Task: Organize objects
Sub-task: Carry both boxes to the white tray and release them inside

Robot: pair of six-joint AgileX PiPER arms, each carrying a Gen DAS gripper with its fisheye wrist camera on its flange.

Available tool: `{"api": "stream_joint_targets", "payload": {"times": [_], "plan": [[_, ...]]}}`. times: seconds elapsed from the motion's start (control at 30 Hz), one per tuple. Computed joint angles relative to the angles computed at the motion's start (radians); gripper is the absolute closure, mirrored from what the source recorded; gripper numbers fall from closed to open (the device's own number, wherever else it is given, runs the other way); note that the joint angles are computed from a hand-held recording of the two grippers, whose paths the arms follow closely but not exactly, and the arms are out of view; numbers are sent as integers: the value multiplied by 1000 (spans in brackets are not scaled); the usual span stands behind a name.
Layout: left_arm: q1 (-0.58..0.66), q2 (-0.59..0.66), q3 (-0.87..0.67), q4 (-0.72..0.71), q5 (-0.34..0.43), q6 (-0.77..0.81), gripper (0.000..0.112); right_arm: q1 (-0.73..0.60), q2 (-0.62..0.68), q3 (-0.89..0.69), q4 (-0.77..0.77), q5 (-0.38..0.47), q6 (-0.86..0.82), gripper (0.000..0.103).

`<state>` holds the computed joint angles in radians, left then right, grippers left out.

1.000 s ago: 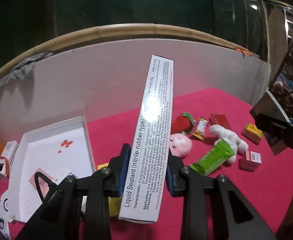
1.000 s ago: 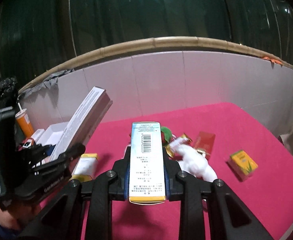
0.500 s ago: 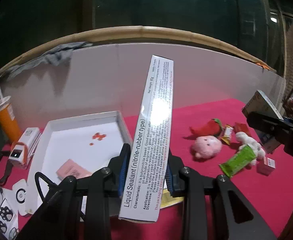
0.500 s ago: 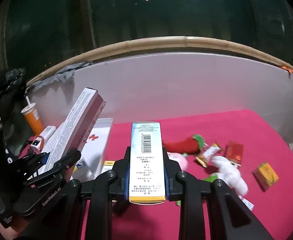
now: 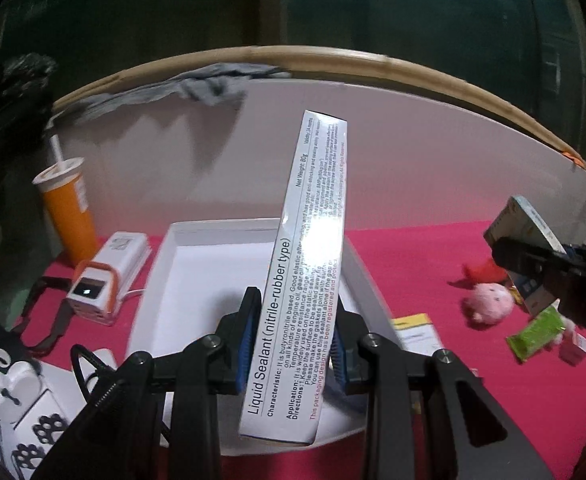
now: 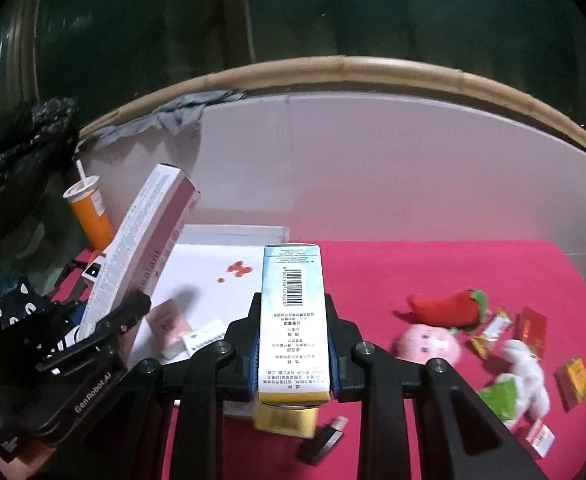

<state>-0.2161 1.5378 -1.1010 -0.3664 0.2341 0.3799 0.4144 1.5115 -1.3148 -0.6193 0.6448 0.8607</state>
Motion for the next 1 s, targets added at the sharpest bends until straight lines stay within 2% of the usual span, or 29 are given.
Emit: {"api": "stream_joint_targets", "payload": {"times": [0.1,0.27,0.37,0.4,0.47,0.5,0.53,0.57,0.6,0.63,0.67,0.7,0.87,1.0], "plan": [[74,62,-63,-78,43,62,82,5,85,-80,57,7,-62,76],[177,250,-295,-132,251,84,81,-6,263,-253,233,38,-254,76],[196,325,-369,-170,335,106,81,-25,381,-378,337,68,-327,76],[201,341,-380,-193,352,123,78,-29,424,-424,357,77,-338,76],[200,343,-367,-205,330,121,44,-34,496,-511,383,91,-346,75],[195,331,-345,-178,290,89,33,-45,534,-561,437,99,-381,75],[196,321,-327,-169,258,70,27,-49,563,-603,451,120,-381,74],[205,316,-317,-180,245,66,15,-49,579,-622,432,132,-351,73],[216,314,-312,-198,247,67,9,-54,575,-610,433,118,-334,66],[228,312,-305,-224,252,81,9,-61,559,-580,446,96,-328,60],[233,309,-300,-240,254,91,9,-68,529,-530,450,64,-317,42],[233,298,-284,-246,249,96,9,-68,505,-494,433,44,-300,30],[172,232,-217,-275,214,145,9,-63,275,-191,247,-99,-154,26],[90,180,-183,-275,221,175,9,-129,27,93,130,-200,-27,20]]}}
